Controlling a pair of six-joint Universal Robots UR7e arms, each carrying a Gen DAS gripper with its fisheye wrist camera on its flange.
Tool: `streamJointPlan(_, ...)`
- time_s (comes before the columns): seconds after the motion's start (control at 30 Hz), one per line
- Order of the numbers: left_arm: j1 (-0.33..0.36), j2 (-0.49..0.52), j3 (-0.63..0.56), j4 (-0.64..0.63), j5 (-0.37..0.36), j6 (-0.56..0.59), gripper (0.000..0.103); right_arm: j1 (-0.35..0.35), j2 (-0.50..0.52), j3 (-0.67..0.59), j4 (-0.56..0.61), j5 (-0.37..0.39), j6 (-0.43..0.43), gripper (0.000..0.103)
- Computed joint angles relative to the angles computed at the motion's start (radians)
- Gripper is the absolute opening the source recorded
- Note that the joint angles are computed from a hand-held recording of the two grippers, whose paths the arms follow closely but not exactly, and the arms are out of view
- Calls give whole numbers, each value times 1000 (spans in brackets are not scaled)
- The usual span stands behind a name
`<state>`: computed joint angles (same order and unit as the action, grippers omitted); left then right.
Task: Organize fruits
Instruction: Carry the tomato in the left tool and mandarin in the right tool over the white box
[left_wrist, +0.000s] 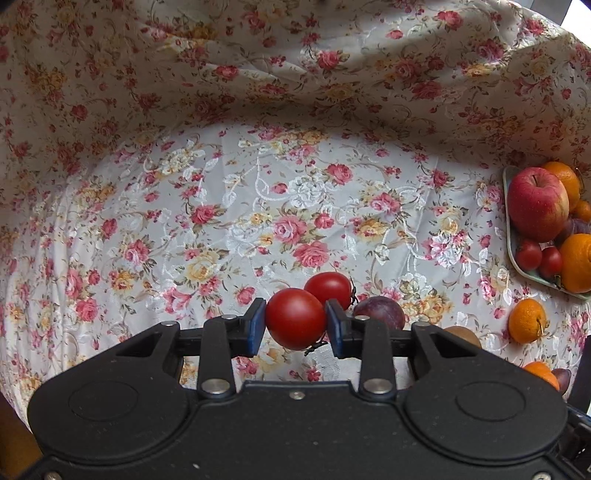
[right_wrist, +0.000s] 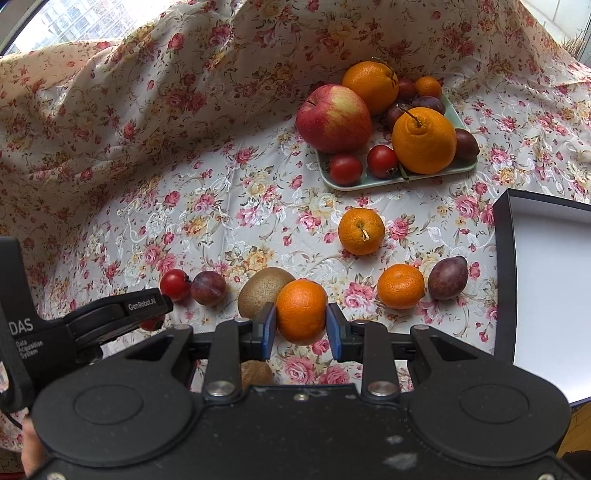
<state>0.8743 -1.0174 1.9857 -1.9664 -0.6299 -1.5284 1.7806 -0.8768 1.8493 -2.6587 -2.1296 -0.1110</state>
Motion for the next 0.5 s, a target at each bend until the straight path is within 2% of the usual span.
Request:
streamJointPlan(0.2, -43, 14, -46, 119, 3, -61, 43, -10, -10, -2, 33, -15, 5, 30)
streamJointPlan(0.5, -83, 66, -60, 4, -86, 82, 43, -32, -30, -8, 52, -35, 23, 30)
